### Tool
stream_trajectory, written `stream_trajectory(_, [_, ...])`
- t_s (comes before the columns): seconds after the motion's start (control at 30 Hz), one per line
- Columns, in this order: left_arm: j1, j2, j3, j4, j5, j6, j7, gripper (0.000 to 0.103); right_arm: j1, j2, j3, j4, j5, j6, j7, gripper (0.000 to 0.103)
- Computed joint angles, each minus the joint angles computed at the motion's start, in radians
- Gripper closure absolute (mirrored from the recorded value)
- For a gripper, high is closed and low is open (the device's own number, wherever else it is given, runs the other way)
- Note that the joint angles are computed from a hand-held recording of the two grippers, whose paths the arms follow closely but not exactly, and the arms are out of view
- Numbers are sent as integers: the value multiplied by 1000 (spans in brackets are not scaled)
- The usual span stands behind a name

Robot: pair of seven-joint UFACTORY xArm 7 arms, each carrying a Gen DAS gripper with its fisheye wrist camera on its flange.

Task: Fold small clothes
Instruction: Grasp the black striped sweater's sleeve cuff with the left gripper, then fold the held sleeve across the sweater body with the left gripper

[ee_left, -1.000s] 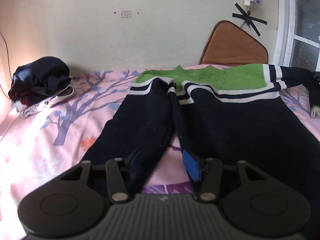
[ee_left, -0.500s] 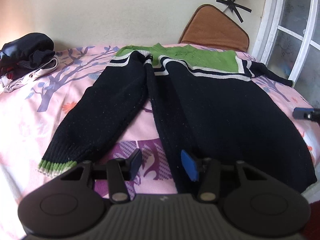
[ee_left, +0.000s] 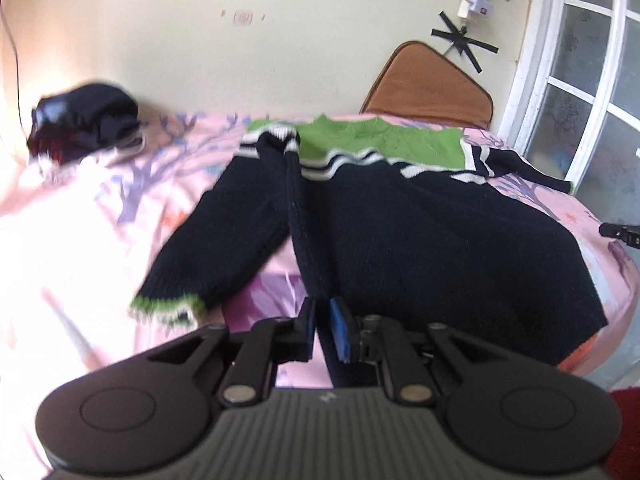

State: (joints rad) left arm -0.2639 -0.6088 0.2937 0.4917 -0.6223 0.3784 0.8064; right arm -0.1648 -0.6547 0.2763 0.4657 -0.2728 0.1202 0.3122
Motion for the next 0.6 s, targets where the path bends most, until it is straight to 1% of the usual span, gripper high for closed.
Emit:
stream_trajectory(0.03, [-11,6,32,11,-14,32,13,90,35,11,-48,3,34,7,-19,95])
stream_trajectory(0.07, [-4,7,33,9,-22,27,15,84,28,23,-55,0,38,-27,4,91])
stream_trajectory(0.1, [17,11,12,-1,-21,-16,4,80,29,47,-60,6,50,-62,10,84])
stream_trajectory(0.13, [37,16,-2,-6,-17,-63,-9,71,48,82,-78,23,63,-92,3,79])
stream_trajectory(0.17, [50,26,-6,-3,-13,-92,-32,63,105,92,-126,19,97,-124,-35,78])
stream_trajectory(0.2, [65,44,4,12,-14,-101,-65,59,141,119,-132,37,106,-144,-31,77])
stream_trajectory(0.23, [79,66,16,37,-18,-87,-106,51,170,128,-125,31,124,-166,-31,76])
stream_trajectory(0.27, [81,87,39,62,-32,-61,-133,42,222,168,-156,56,133,-179,-61,75])
stream_trajectory(0.3, [83,114,63,93,-53,-23,-157,39,254,221,-168,89,138,-196,-86,72])
stream_trajectory(0.33, [91,151,78,129,-77,28,-193,35,263,265,-156,119,151,-207,-109,69])
stream_trajectory(0.37, [100,189,97,165,-109,91,-211,34,289,267,-146,112,147,-221,-116,67])
stream_trajectory(0.4, [94,237,140,213,-162,175,-205,34,313,306,-154,134,150,-236,-136,66])
stream_trajectory(0.43, [69,276,190,247,-225,238,-196,35,334,339,-155,151,154,-250,-151,64])
stream_trajectory(0.47, [75,299,199,261,-315,260,-157,36,366,342,-160,153,158,-250,-165,64])
stream_trajectory(0.5, [74,326,205,280,-365,273,-146,45,387,376,-168,173,170,-263,-191,61])
stream_trajectory(0.53, [79,360,200,302,-390,281,-151,84,367,401,-134,187,162,-278,-191,60])
stream_trajectory(0.57, [88,389,179,318,-391,267,-183,96,340,427,-100,201,163,-298,-202,59])
stream_trajectory(0.6, [98,413,164,333,-407,240,-195,96,324,431,-72,205,166,-304,-213,59])
